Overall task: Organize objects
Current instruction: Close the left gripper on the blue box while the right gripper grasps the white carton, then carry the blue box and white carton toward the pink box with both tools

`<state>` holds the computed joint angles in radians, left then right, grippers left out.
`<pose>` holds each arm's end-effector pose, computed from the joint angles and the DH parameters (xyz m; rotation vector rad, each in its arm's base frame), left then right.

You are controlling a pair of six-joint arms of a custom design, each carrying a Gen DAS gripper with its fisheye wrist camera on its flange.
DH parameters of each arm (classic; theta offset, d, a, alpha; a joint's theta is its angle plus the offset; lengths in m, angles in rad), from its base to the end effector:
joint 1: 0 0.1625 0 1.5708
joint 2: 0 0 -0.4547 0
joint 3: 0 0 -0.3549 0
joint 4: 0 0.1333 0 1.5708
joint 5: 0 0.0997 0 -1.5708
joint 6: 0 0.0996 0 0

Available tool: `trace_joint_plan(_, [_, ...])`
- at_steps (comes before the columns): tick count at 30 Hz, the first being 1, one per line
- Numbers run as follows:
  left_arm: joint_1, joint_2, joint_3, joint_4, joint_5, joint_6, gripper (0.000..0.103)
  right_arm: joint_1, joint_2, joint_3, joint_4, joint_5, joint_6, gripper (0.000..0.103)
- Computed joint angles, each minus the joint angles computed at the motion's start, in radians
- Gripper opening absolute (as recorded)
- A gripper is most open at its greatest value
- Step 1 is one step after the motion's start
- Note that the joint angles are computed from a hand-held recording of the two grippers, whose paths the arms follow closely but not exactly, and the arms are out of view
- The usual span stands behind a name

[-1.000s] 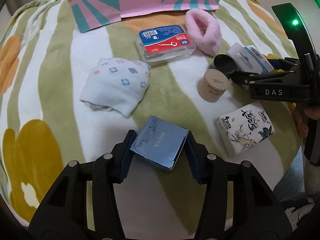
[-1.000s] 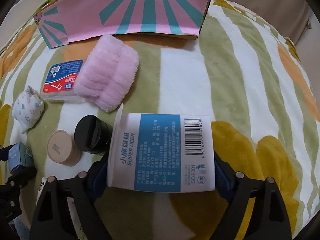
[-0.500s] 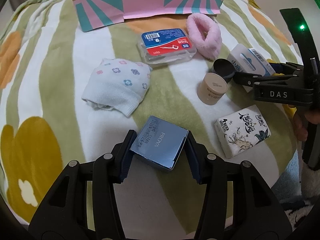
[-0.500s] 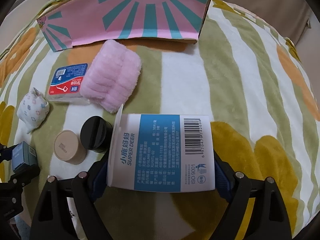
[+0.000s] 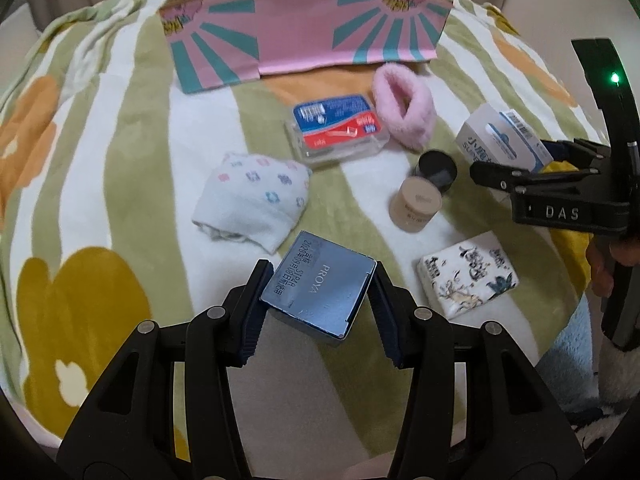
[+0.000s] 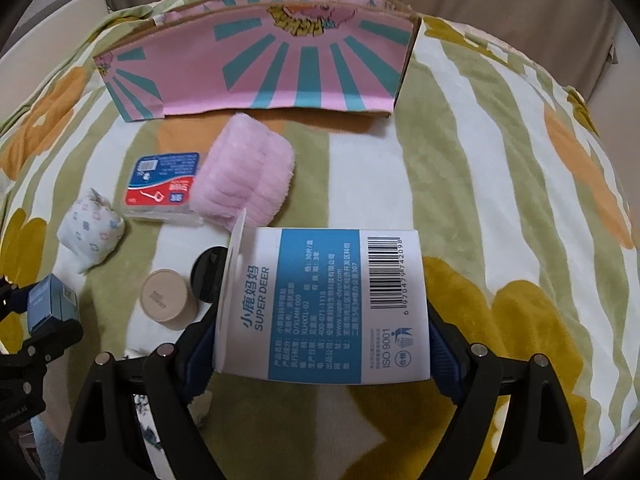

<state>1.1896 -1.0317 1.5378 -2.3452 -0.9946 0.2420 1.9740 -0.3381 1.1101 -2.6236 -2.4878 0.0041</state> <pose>-0.0722 -0.6844 0.3266 0.6869 2.4662 -0.3971 0.3621 -0.7107 0.0352 0.2912 -2.2287 0.5342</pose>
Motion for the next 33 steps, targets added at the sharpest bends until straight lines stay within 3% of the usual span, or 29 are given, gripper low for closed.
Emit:
trace_joint_plan(23, [-0.069,-0.05,-0.001,-0.081,0.019,0.044,0.045,0.072,-0.034,0.035,-0.087,-0.009,-0.062,0.085])
trace_joint_plan(33, [-0.103,-0.057,-0.028,-0.104,0.024,0.073,0.045,0.108,-0.04,0.009,-0.128,-0.022,-0.142,0.085])
